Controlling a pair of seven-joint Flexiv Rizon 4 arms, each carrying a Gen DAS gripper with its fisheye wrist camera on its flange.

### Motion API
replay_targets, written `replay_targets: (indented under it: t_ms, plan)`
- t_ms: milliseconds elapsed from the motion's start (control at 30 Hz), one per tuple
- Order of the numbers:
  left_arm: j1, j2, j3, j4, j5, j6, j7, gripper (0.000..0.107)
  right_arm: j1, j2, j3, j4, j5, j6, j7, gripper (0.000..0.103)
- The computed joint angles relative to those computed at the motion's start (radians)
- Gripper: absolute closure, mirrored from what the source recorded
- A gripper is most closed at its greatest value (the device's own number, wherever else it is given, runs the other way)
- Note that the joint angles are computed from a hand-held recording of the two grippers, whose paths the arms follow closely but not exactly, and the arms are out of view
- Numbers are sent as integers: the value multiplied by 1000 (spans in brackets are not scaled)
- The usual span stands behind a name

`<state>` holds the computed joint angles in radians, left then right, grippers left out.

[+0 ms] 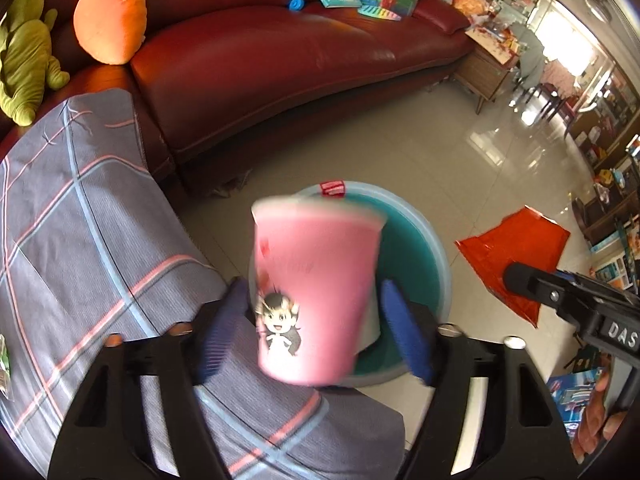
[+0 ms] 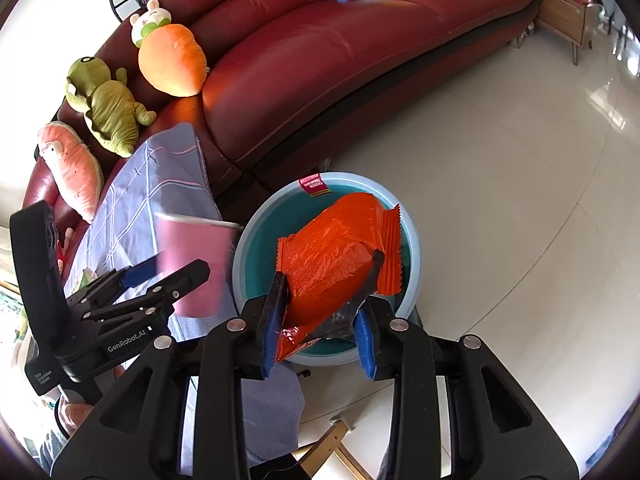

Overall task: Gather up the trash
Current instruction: 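Carry the cup and red wrapper over the bin and open both tools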

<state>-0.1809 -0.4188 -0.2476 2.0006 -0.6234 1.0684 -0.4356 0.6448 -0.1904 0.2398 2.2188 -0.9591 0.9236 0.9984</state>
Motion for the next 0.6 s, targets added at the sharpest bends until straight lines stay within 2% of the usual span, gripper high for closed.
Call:
replay_targets:
  t_ms: [467, 600]
  plan:
    - [29, -12, 27, -22, 17, -62, -39, 21, -1, -56, -27, -46, 29, 46, -78, 71]
    - [42, -1, 30, -8, 2, -67, -25, 15, 2, -74, -36, -66, 39, 57, -113, 71]
